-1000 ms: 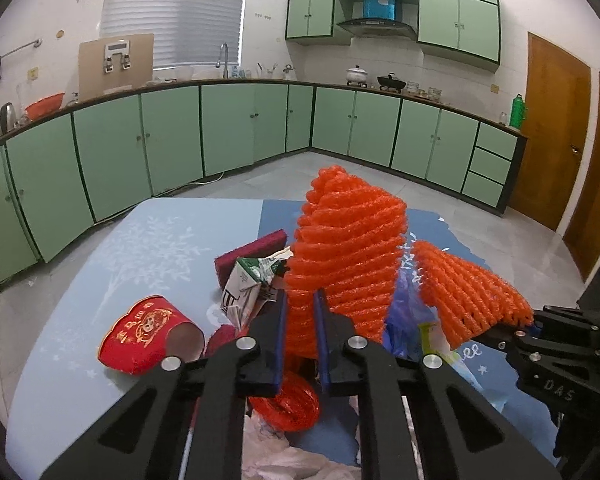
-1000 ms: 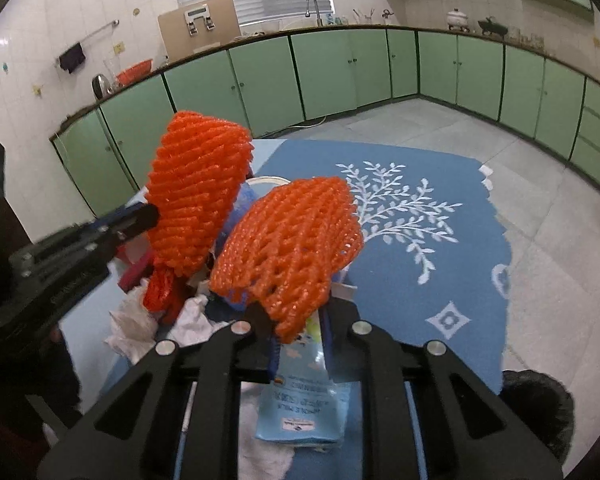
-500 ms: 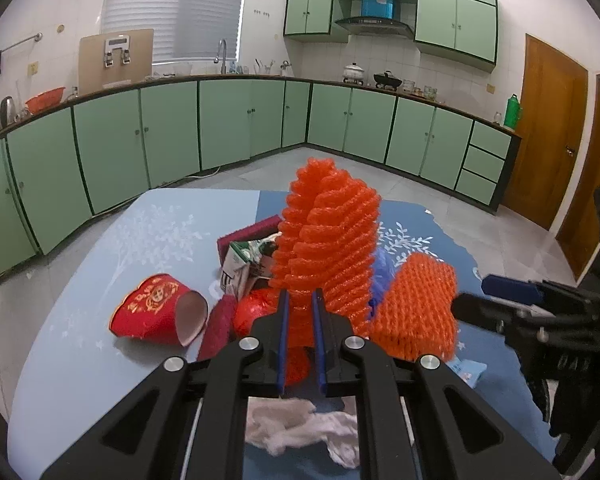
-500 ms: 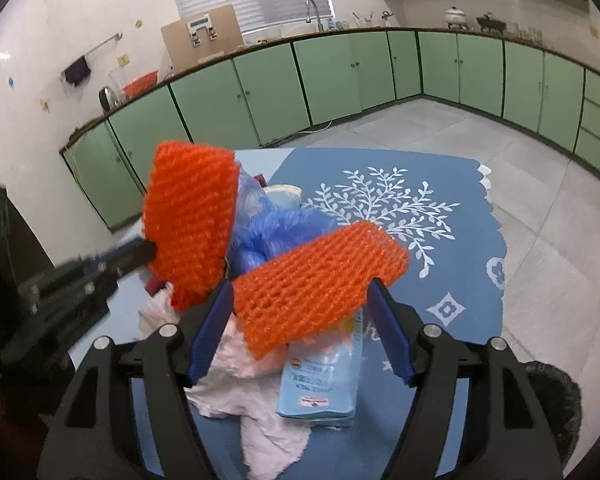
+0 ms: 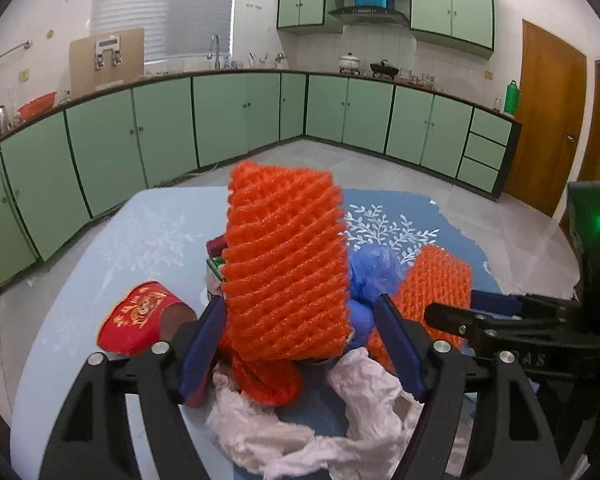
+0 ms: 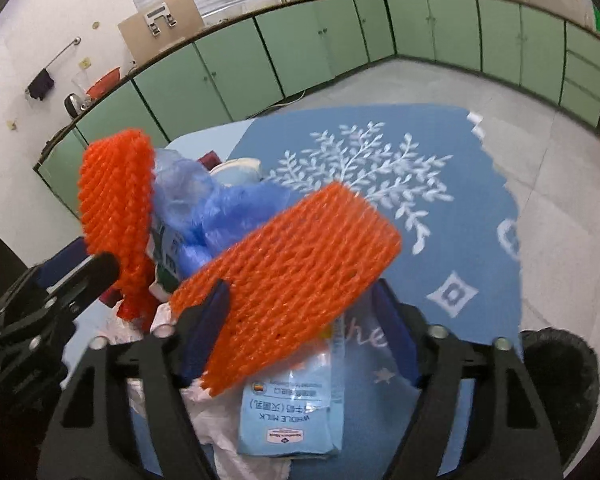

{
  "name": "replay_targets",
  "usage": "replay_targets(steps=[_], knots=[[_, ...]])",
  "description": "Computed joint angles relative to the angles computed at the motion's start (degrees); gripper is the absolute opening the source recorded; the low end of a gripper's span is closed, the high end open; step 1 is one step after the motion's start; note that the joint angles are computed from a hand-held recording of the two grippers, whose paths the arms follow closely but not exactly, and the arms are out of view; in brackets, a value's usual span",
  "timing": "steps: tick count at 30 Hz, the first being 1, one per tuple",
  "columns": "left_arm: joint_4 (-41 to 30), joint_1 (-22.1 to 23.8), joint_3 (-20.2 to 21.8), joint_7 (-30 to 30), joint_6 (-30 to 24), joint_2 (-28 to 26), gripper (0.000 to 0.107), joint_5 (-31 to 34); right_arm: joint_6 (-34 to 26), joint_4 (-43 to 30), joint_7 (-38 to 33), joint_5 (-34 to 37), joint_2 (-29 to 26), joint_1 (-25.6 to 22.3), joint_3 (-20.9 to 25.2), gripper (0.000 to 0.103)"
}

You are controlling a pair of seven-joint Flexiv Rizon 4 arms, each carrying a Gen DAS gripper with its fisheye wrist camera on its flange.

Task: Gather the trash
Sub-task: 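Grasp the flat orange foam net with the right tool while the left tool lifts its net, then carry both orange nets off the table over the black trash bin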

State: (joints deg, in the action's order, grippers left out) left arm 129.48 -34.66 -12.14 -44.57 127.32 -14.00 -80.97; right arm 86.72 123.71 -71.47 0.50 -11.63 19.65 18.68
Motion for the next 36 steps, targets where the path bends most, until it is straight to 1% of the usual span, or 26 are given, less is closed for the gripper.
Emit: replay_targets(steps=[1, 2, 3, 4, 5, 6, 8, 9, 10, 11, 13, 15, 17, 19, 24, 27, 31, 32, 34, 35, 36], knots=[[-0.27, 0.19, 0.04, 0.10, -0.19, -0.35, 0.068, -0.17, -0.22, -0.24, -0.96, 0.65, -0.18, -0.55, 0.76, 0.054], [-0.24, 0.32, 0.07, 0.05, -0.49, -0.42, 0.052, -0.19, 0.04, 0.08, -0.81, -0.01, -0.02, -0.11, 0.16, 0.042], [-0.35, 0.65, 0.15, 0.08, -1.31, -0.41, 0.049, -0.17, 0.38, 0.36, -1.27, -0.49, 0.14, -0.03, -0.04, 0.027], [-0.15, 0.82, 0.31, -0.89, -1.43, -0.45, 0.046, 0.60, 0.78, 0.57, -1.54, -0.70, 0.29, 0.00, -0.12, 0.020], [0.05, 0.78, 0.43, -1.49, -1.21, -0.43, 0.036, 1.16, 1.19, 0.75, -1.66, -0.68, 0.57, -0.06, -0.09, 0.011], [0.24, 0.67, 0.53, -1.71, -0.97, -0.32, 0.023, 1.50, 1.82, 0.75, -2.42, 0.09, 0.72, -0.68, 0.57, 0.008], [0.95, 0.51, 0.75, -3.00, -0.64, 0.38, 0.010, 2.64, 3.85, 1.54, -2.83, 0.36, 1.76, -0.87, 0.56, 0.007], [1.95, 0.84, 1.07, -5.13, -1.43, 1.06, 0.003, 4.98, 4.21, 1.59, -3.27, 0.78, 2.09, -1.26, 1.06, 0.006], [2.79, 1.00, 1.38, -6.87, -2.08, 1.91, 0.003, 6.72, 4.80, 1.42, -5.05, 2.45, 2.58, -2.69, 2.83, 0.006], [2.63, 0.45, 1.38, -6.49, -1.54, 2.08, 0.003, 6.07, 5.08, 1.22, -6.71, 3.99, 3.00, -3.84, 4.21, 0.006], [3.18, -0.11, 1.42, -6.98, -0.92, 3.02, 0.003, 6.72, 5.47, 0.94, -9.79, 6.91, 4.22, -5.21, 6.33, 0.006], [3.91, -0.71, 1.29, -7.60, -0.14, 4.29, 0.003, 7.27, 5.42, 0.82, -12.18, 9.43, 5.93, -5.22, 6.91, 0.006], [4.72, -1.05, 1.20, -8.16, 0.46, 5.43, 0.002, 7.99, 5.20, 0.60, -14.12, 11.71, 7.30, -4.59, 6.65, 0.006], [5.18, -1.56, 0.87, -8.24, 1.33, 6.58, 0.002, 8.03, 4.58, 0.21, -17.41, 15.69, 9.09, -4.31, 6.82, 0.006], [4.76, -2.52, -0.22, -7.14, 3.29, 8.44, 0.001, 7.95, 3.83, 0.85, -21.20, 20.31, 13.77, -1.55, 4.36, 0.006], [4.48, -2.81, -0.69, -7.90, 2.64, 9.63, 0.000, 9.21, 4.36, 2.60, -20.81, 19.99, 16.77, -0.01, 2.55, 0.006], [3.41, -3.94, -1.72, -6.94, 3.23, 9.44, 0.000, 9.39, 4.66, 5.58, -19.25, 18.54, 20.80, 1.45, -0.17, 0.006], [3.02, -4.39, -2.04, -6.41, 3.60, 9.20, 0.000, 9.25, 4.66, 6.37, -18.86, 18.23, 21.77, 1.91, -0.99, 0.006], [2.21, -5.37, -2.63, -5.02, 4.24, 8.46, 0.000, 8.16, 5.08, 8.32, -16.77, 15.76, 23.20, 1.27, -1.54, 0.006], [1.86, -5.81, -2.83, -4.26, 4.04, 8.30, 0.000, 7.17, 5.22, 9.18, -15.66, 14.43, 23.57, 0.96, -1.76, 0.006], [1.91, -6.12, -2.89, -3.90, 3.46, 8.28, 0.000, 6.43, 4.80, 10.15, -15.30, 14.39, 24.29, 1.79, -2.89, 0.006]])
